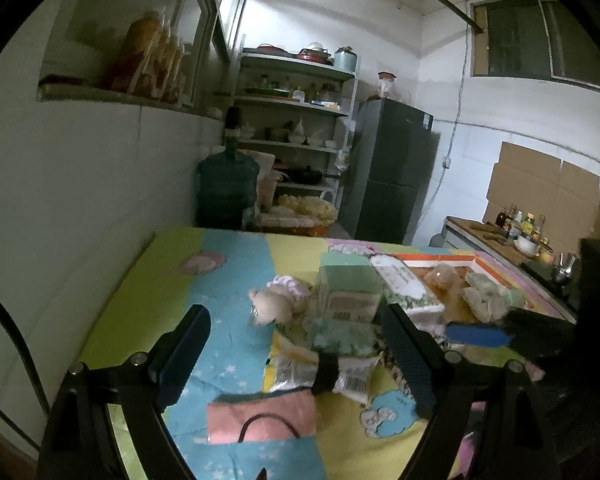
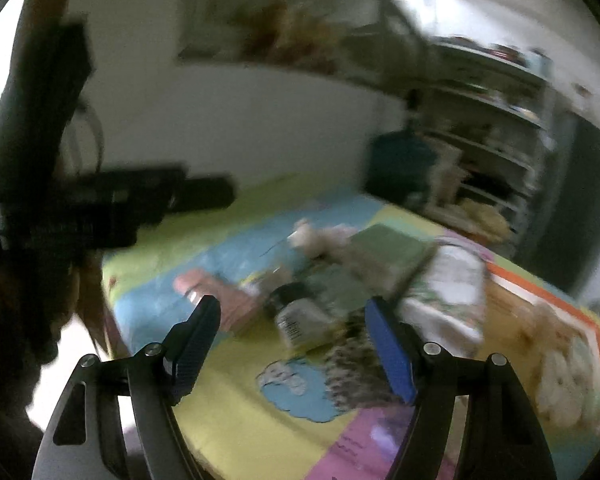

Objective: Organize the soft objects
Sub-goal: 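Grasp the yellow-and-white snack packet with the right tool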

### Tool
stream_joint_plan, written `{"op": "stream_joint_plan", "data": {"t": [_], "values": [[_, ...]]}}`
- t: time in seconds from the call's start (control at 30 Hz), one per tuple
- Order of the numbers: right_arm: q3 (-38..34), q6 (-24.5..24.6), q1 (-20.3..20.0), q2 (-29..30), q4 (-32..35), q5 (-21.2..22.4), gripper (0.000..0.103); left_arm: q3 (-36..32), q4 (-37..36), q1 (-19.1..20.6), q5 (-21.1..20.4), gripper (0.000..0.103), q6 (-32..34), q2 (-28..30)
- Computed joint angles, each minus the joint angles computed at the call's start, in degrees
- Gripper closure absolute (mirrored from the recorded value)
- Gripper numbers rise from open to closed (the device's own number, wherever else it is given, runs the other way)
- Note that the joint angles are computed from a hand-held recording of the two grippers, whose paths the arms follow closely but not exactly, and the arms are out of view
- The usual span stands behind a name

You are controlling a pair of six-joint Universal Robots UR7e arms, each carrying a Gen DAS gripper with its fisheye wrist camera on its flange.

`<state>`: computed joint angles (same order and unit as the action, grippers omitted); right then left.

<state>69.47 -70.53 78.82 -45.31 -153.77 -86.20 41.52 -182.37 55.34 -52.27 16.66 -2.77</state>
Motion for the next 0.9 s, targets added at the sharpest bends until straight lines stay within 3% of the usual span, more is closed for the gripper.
{"op": "stream_joint_plan", "data": {"t": [0.1, 0.23, 0.37, 0.57, 0.73, 0.83, 0.9], "values": [[-1.8, -6.0, 0.9, 2.6, 1.5, -3.9, 0.027, 2.9, -0.9, 0.8, -0.6, 0.016, -0.3, -1.5], [-6.8, -9.2, 1.8, 6.5, 4.3, -7.3, 0.029, 7.0, -1.7, 2.1, -1.5, 0.016, -1.1, -3.8], [-14.2, -10.9, 2.5, 11.2, 9.5, -12.3, 0.054, 8.6, -1.4, 3.1, -1.2, 0.016, -0.7, -4.8], [-17.6, -17.3, 3.1, 14.4, 7.4, -15.8, 0.058, 9.2, 0.7, 4.4, -3.6, 0.016, 2.3, -5.6], [-18.1, -22.9, 3.6, 16.0, 3.7, -18.7, 0.058, 8.3, 5.2, 5.1, -6.4, 0.016, 9.8, -5.2], [-20.2, -23.8, 3.7, 17.5, 4.0, -20.4, 0.058, 7.2, 10.5, 5.9, -9.5, 0.016, 13.6, -5.2], [-21.3, -22.6, 3.9, 18.0, 4.5, -20.9, 0.068, 5.0, 14.3, 6.3, -10.0, 0.016, 14.6, -4.5]]}}
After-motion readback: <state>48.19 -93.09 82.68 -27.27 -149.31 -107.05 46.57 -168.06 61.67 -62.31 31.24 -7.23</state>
